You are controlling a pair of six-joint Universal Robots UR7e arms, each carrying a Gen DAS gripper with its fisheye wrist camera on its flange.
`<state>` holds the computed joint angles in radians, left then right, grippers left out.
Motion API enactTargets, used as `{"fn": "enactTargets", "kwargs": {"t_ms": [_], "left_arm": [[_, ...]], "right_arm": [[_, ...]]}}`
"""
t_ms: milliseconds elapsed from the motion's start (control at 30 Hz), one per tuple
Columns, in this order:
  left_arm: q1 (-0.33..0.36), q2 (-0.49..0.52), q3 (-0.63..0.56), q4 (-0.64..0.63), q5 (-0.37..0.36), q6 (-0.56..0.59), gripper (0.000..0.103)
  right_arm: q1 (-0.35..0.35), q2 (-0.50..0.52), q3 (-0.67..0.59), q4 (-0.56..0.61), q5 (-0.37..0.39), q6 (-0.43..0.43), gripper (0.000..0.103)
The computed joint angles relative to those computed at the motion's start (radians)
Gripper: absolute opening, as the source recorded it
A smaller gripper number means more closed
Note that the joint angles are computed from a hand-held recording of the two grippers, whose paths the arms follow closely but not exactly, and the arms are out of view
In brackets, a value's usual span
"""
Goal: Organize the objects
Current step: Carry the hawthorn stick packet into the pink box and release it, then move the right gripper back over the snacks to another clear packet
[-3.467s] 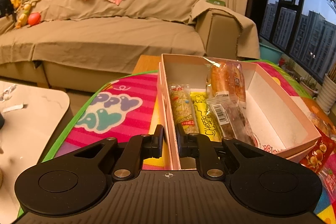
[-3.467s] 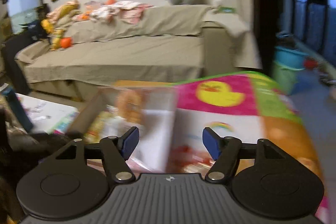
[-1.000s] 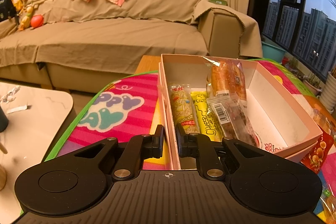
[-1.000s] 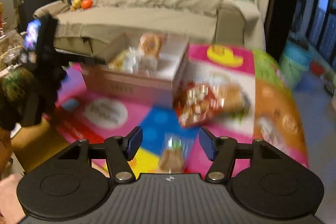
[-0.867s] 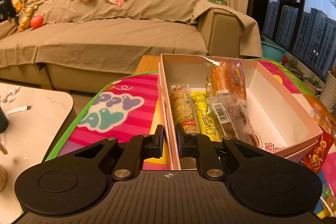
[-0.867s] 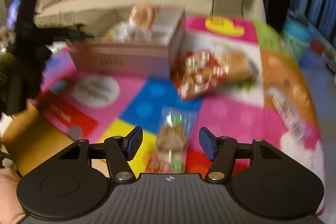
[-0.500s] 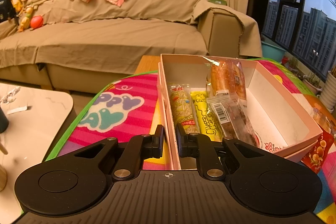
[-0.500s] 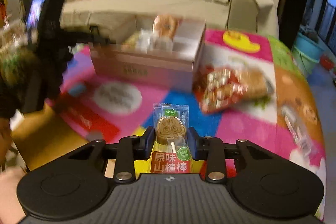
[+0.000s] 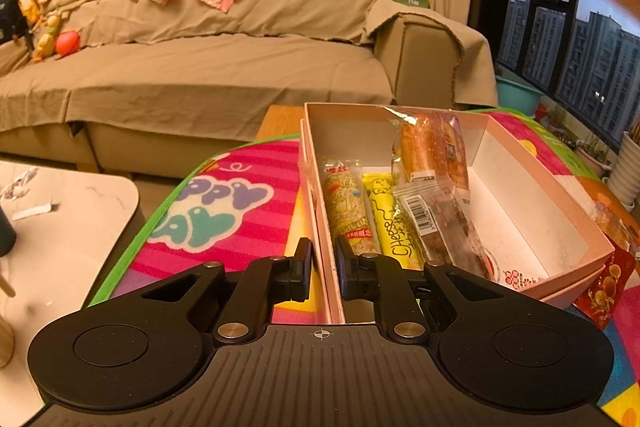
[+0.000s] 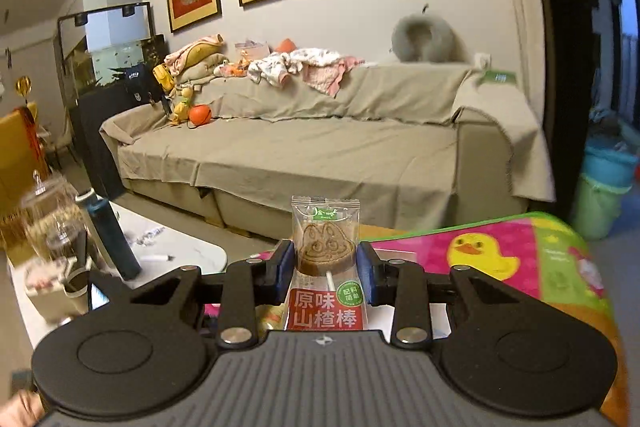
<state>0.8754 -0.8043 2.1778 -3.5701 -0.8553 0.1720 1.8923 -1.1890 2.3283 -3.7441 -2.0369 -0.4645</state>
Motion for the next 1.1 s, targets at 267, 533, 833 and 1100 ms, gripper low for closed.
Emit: {"fn": "enactTargets", "kwargs": {"t_ms": [267,533,833,1100], "left_arm": [[0.004,-0.001,0.002,-0.005,-0.011,0.009,0.016],[0.007,-0.001,0.000,-0.003,-0.018,0.014,0.016],[0.010,-0.002,-0.001,-0.003,-0.022,0.016,0.016],[0.010,-0.003,0.000,-0.004,-0.023,0.017,0.016]], "right_arm": [[-0.069,0.145,-0.166,0.157,0.017,0.094,0.033],[-0.084,0.232,-0.282,0.235,0.042,0.146,0.033],[-0.069,0.318,-0.340,0.127,0.025,0.069,0.048],[-0.061,0.305,-0.301,0.087,0.000,0.020,0.056]]}}
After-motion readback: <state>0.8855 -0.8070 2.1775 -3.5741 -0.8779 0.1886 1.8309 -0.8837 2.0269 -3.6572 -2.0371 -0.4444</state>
